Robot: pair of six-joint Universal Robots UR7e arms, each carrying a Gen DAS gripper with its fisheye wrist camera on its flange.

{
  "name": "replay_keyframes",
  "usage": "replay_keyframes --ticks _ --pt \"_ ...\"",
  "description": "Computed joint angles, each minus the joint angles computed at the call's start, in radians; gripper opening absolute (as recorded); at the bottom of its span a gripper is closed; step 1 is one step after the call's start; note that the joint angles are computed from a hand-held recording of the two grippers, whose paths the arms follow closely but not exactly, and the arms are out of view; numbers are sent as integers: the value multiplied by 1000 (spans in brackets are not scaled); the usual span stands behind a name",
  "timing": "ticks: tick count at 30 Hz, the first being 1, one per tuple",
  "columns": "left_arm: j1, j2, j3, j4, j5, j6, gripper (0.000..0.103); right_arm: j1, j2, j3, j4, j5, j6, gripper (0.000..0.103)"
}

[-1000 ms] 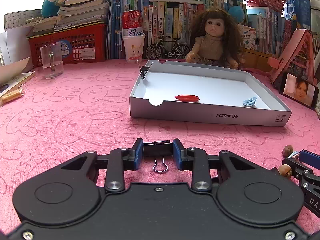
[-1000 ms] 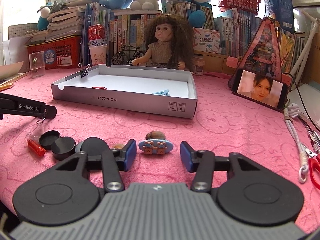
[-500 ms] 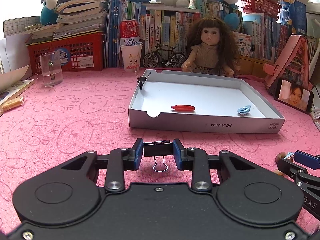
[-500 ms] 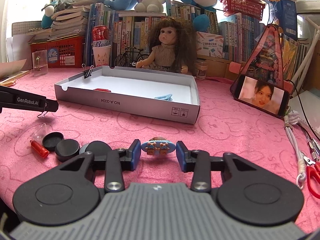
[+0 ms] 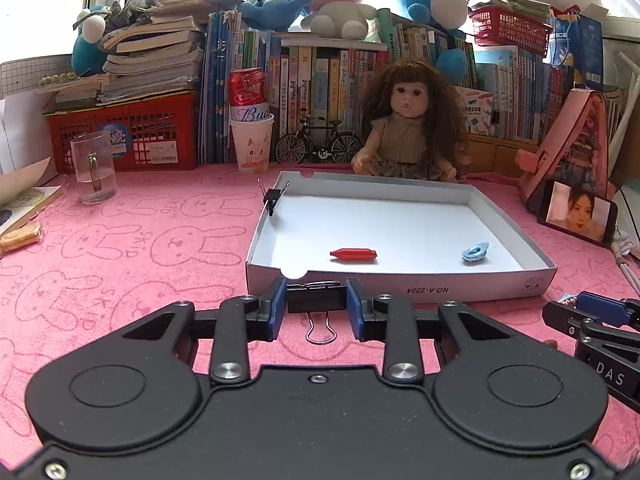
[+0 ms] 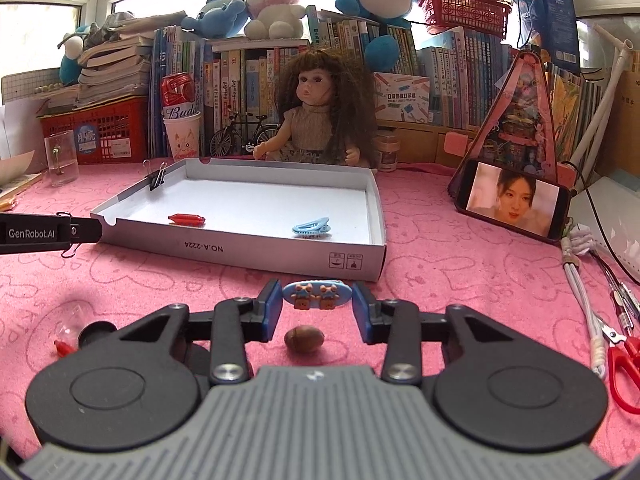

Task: Organize rigid objects
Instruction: 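Carry the binder clip and beaded hair clip in both tools over the white tray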

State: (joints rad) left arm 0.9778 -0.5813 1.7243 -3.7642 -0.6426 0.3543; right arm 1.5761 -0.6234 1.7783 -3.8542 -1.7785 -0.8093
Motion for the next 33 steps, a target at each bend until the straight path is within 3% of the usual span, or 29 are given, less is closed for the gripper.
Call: replay_keyframes --ticks 15,22,27,33 --pt "44 -23 -141 243 -95 -99 30 31 21 -160 147 -21 77 43" --pt "75 -8 -262 426 -126 -159 30 50 47 -285 317 -65 121 43" --pt "101 12 -331 542 -109 -214 30 51 67 -346 410 -99 141 43" --pt "121 33 -380 624 -101 -241 30 49 78 -426 568 -135 225 43"
